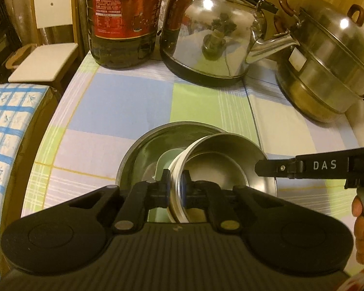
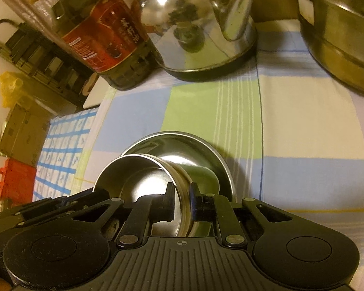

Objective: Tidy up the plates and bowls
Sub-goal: 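Lower the bowl stack onto the saucer and open the right gripper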

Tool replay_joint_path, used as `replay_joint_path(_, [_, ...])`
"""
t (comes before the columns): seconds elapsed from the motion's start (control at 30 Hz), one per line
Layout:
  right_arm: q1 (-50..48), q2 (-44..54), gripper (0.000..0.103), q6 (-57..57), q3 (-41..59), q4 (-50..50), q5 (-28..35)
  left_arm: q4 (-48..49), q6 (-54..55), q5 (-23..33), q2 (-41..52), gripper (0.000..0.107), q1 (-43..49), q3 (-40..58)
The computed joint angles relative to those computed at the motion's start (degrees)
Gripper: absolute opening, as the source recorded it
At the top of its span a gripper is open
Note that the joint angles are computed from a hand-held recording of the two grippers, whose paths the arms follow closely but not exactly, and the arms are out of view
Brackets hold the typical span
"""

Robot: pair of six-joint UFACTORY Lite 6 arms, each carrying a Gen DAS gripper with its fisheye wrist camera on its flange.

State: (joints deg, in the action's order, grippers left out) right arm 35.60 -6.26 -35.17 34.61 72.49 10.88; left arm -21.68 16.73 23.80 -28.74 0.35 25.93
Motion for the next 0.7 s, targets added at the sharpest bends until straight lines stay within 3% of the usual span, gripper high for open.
replay_joint_path(0.3, [-3.06,4.22,0.012,16.18,5.00,-13.38,5.24,1.59,-1.16,1.22,2.16,0.008,-0.56,2.56])
replay_joint_path(0.6, [1.48,2.45,0.012,33.38,4.59,-29.64,1.69,0.59,1.26,1.59,1.62,0.009,0.63,2.09])
replay_joint_path(0.7, [3.36,1.34,0.013,43.80,4.39,-40.09,0.90,0.50,1.93,1.68,-0.53,0.014,1.03,1.34])
